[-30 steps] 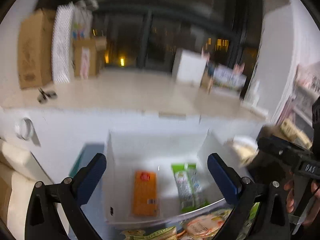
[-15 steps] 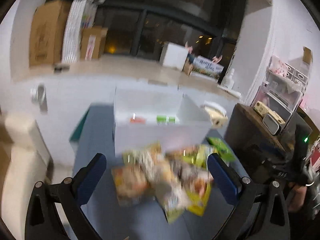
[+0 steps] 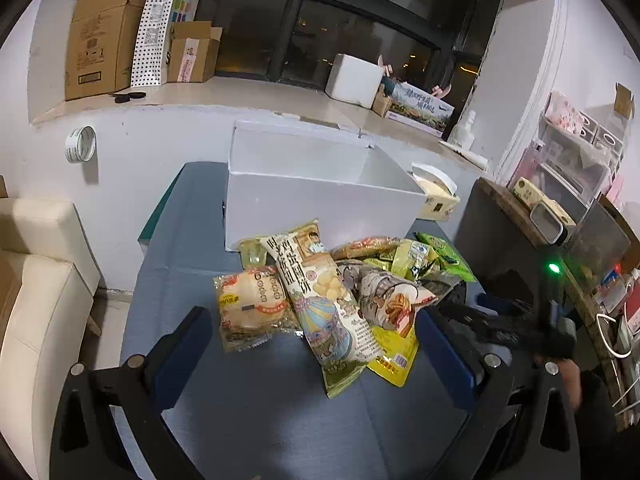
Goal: Organize snacks
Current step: 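Move both tools back toward the snack pile, then grasp the black foil bag with the right tool while the left tool grasps the tall snack bag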
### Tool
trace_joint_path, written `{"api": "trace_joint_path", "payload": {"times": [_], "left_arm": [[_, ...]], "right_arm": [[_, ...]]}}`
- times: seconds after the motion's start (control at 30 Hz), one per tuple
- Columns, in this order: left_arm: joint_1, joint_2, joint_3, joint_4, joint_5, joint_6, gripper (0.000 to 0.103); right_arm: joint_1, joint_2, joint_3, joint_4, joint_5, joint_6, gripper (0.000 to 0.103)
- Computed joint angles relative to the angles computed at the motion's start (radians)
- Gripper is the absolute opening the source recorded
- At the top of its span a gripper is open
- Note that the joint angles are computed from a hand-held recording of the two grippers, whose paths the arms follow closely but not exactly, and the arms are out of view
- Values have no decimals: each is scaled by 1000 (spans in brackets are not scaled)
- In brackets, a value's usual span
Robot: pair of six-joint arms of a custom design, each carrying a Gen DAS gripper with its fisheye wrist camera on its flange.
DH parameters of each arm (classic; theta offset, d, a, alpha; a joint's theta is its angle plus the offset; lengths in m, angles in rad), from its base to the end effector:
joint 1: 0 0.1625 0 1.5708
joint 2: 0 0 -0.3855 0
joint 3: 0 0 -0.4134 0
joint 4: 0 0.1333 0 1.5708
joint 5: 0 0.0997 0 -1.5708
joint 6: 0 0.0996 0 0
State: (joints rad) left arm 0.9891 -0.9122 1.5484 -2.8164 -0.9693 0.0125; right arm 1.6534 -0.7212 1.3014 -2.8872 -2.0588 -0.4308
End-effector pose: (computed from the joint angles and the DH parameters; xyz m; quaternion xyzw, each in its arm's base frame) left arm -0.2246 -0.6867 0.2115 0.1817 0.8972 -0.3544 0.1908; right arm 0.1497 -0.7585 0.1922 0.1458 -0.8978 0.3049 0.2825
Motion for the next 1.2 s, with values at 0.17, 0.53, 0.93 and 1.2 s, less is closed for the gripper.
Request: {"api": "trace_joint_path", "payload": {"times": [0.17,0.53,0.93,1.2], "left_arm": [[7,3,-7,10,-5,-18,103],[26,14,-23,60,-12,-81,103],[31,101,-139,128,3,-79,103],[42,303,-422,297,87,-154,103]], "right_arm": [[-23,81,-143,131,15,112,103],[-25,125,-207,187,-15,132,64],[34,-62,68,-63,-14,-2,64],[46,-110,143,-120,2,-51,64]]}}
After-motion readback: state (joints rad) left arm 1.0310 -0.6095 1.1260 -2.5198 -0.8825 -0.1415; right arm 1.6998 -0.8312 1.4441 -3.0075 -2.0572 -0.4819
